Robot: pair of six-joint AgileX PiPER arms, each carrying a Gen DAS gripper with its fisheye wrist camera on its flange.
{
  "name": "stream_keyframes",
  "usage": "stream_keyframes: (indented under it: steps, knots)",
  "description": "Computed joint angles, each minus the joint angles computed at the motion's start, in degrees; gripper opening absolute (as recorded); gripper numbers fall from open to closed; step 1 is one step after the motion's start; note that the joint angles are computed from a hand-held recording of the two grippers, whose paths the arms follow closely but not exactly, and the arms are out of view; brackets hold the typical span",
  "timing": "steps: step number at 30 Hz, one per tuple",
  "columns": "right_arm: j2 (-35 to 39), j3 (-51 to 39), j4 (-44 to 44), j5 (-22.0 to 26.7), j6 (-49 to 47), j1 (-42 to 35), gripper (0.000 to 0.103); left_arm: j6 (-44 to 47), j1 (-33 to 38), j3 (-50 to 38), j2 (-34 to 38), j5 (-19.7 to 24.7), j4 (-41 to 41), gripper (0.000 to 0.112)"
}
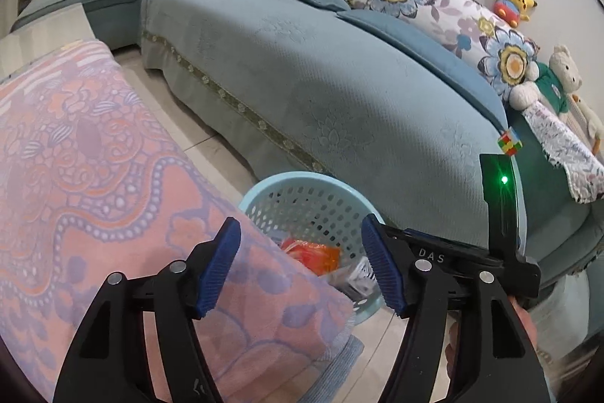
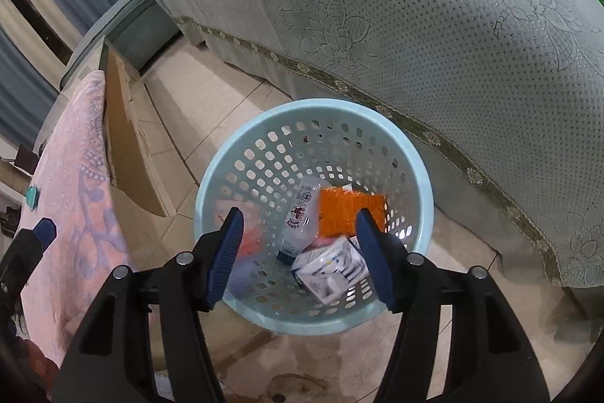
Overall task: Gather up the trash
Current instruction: 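Move both tools back over the table toward the teal bag and tissue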
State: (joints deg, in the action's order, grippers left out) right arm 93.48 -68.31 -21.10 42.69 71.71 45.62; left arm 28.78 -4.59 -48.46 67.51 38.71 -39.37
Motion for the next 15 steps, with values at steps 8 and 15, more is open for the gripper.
stream_keyframes:
  steps: [8,15]
  knots:
    - [-0.01,-7.21,-7.56,4.47,1.56,5.11,0.058,1.28,5.32,-1.48,-4.64,3.84,-0.68,0.063]
    - [5.84,-22.74,-18.79,8.84,0.54,15.55,0.058,10.32,27.02,-5.94,-10.71,14.21,-6.89,0.065]
